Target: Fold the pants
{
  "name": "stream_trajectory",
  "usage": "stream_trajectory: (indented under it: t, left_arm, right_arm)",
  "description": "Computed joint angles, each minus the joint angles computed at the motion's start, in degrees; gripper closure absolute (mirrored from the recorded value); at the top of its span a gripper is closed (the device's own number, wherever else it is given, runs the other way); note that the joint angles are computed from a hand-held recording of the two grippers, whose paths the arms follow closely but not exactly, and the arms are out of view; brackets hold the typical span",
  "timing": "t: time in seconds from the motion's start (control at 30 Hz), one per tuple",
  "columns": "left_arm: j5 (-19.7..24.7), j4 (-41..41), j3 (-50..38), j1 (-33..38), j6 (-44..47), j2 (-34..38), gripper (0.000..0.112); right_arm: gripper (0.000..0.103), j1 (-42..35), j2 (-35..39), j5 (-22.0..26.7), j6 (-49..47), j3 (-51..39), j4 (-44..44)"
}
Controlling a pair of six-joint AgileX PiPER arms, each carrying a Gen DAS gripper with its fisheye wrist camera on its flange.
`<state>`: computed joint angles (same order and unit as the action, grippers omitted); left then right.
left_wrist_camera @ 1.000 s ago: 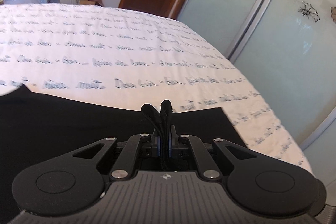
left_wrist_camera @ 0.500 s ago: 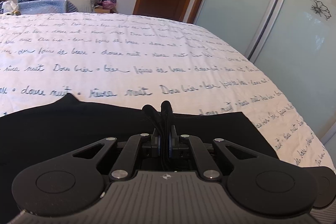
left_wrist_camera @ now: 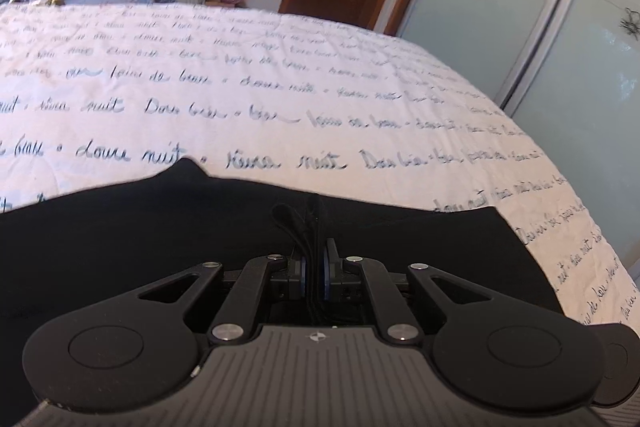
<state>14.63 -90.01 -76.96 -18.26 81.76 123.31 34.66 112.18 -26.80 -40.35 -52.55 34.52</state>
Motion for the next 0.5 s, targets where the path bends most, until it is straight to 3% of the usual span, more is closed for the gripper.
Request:
stream_trajectory:
  t: [0.1, 0.2, 0.27, 0.3, 0.33, 0.5]
  left_arm:
    - [-0.1, 3.32, -0.77, 0.4, -4.69, 0.87, 0.089]
    - [-1.03, -0.37, 0.0, 0.6, -1.49, 0.59, 0.084]
    - [-1.76, -1.56, 0.36, 0.58, -0.24, 0.24, 0.084]
    - [-1.97, -1.5, 0.47, 0.65, -0.43, 0.1, 0.084]
    - [-2.08, -1.29, 0.55, 0.8, -0.79, 0.0, 0.084]
    - [-4.28, -5.48, 1.81, 0.76, 3.14, -0.89, 0.084]
  right_arm:
    - [0.093, -0.29, -1.16, 0.97, 0.46, 1.47, 0.04]
    - [0.087, -1.51, -2.22, 1.59, 3.44, 2.82, -3.05]
    - [0.071, -2.66, -3.02, 1.59, 7.45, 4.04, -7.19]
    - [0.051, -3.18, -3.29, 1.38, 9.45, 4.58, -9.3]
    - [0.041, -3.59, -3.54, 0.81, 11.41, 5.33, -11.67]
    - [0.041, -4.25, -6.0, -2.56, 16.8, 9.85, -19.42]
